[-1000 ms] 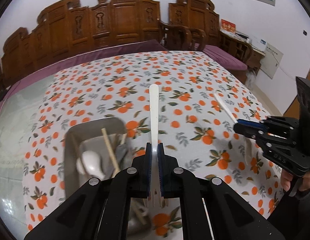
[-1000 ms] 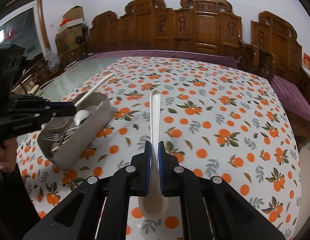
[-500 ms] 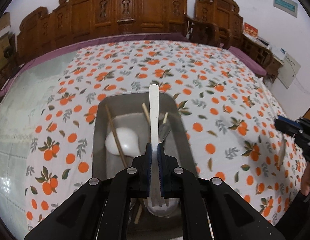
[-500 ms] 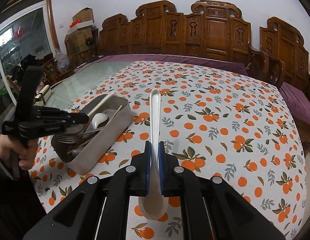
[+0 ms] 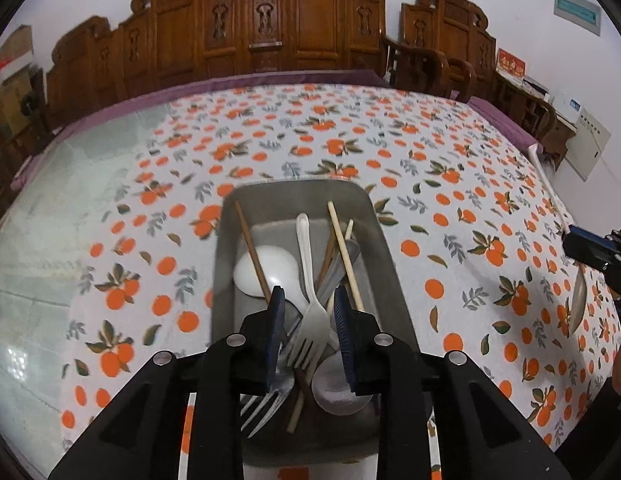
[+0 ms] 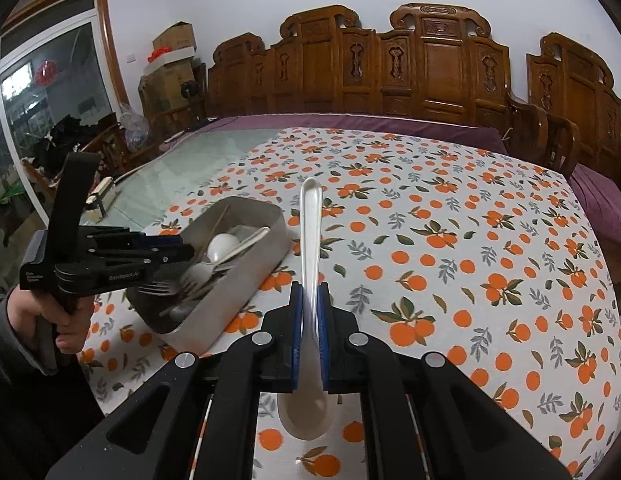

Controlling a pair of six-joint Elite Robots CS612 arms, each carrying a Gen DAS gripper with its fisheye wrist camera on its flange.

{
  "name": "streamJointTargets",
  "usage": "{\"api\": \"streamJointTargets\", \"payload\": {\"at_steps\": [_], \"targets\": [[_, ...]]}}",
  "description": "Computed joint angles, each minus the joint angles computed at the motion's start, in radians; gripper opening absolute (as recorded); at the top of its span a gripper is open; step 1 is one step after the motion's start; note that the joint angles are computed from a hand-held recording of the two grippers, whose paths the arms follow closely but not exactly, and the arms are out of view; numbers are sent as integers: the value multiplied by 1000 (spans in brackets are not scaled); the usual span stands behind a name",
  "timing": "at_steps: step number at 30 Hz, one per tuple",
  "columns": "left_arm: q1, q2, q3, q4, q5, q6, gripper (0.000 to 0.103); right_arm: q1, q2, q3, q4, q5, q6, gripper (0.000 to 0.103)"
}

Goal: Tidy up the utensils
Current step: 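Carry the white plastic fork into the grey tray with the left gripper and open it, then lower the white plastic spoon into the tray and open the right gripper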

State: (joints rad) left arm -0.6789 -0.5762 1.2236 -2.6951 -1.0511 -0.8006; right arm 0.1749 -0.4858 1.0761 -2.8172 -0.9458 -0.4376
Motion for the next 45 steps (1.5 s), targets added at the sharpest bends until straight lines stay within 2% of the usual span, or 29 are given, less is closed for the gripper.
{"api": "streamJointTargets", "payload": {"at_steps": [6,10,11,13,15,17,29,38,45], "targets": [[-13,-34,49,-33,89,9,48,16,-13,8,-8,-22,-15,9],[-14,-51,80,-57,116,6,60,28,-21,11,-12,-22,-18,9],[-14,-55,86,-58,122,2,67,31,-22,9,-8,-17,-13,9],[-12,-63,103,-78,136,-5,72,38,-22,4,-4,-10,-5,9],[-9,-69,117,-95,139,-12,84,45,-24,1,-2,-6,-6,9],[-8,-74,128,-105,151,-18,90,53,-24,-4,3,-2,-8,9],[11,-117,207,-144,166,-92,91,99,4,-76,72,4,39,9],[15,-144,249,-171,181,-106,91,130,34,-126,119,-12,88,9],[16,-150,259,-187,188,-106,91,148,73,-182,175,-52,119,9]]}}
